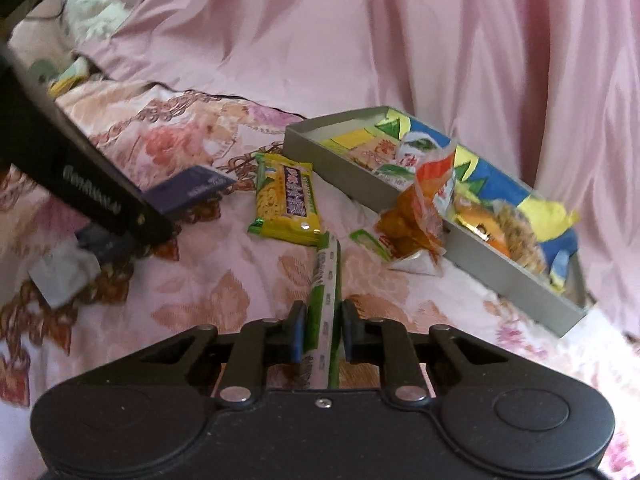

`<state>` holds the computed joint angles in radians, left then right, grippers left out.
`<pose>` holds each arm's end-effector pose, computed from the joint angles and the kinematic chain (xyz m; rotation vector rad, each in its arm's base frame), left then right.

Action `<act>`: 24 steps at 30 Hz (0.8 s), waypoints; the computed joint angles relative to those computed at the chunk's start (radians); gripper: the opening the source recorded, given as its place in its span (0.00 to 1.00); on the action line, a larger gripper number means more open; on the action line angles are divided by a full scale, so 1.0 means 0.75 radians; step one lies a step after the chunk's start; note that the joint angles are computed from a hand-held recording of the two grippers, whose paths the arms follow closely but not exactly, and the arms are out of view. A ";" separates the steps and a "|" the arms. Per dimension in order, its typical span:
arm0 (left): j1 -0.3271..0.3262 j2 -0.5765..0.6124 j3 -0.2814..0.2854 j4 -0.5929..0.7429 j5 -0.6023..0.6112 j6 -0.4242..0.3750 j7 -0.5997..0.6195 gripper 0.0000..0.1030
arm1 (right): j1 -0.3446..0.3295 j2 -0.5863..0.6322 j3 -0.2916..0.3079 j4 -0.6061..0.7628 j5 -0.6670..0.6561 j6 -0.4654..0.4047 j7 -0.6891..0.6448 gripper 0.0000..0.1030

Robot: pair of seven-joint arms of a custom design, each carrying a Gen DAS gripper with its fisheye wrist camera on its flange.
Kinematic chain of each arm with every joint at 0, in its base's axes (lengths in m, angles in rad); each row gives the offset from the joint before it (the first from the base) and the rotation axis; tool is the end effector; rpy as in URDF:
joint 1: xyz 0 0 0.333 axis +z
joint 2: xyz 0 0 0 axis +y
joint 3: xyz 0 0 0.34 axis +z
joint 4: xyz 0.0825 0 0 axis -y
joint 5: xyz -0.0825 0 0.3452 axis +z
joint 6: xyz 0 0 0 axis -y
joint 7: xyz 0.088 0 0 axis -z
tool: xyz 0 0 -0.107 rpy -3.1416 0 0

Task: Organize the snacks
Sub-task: 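Close the right gripper on the green stick while the left gripper grasps the dark blue packet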

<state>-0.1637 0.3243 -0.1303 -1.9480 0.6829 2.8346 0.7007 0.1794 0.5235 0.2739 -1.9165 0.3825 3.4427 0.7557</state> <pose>0.5934 -0.2055 0.4197 -1.8558 1.8570 -0.6316 0.6217 0.2198 0.3913 -2.0933 0.9327 -0.8684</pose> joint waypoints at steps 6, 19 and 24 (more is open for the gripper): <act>0.010 -0.046 0.000 -0.059 -0.001 0.006 -0.024 0.33 | 0.017 -0.029 -0.014 -0.060 -0.023 0.052 -0.022 0.18; 0.047 -0.077 -0.036 -0.112 -0.039 0.028 0.021 0.33 | 0.025 -0.027 -0.022 -0.095 -0.081 0.125 -0.009 0.18; 0.063 -0.036 -0.055 -0.072 -0.131 0.004 0.093 0.38 | -0.159 0.005 0.157 -0.043 -0.154 0.014 0.136 0.24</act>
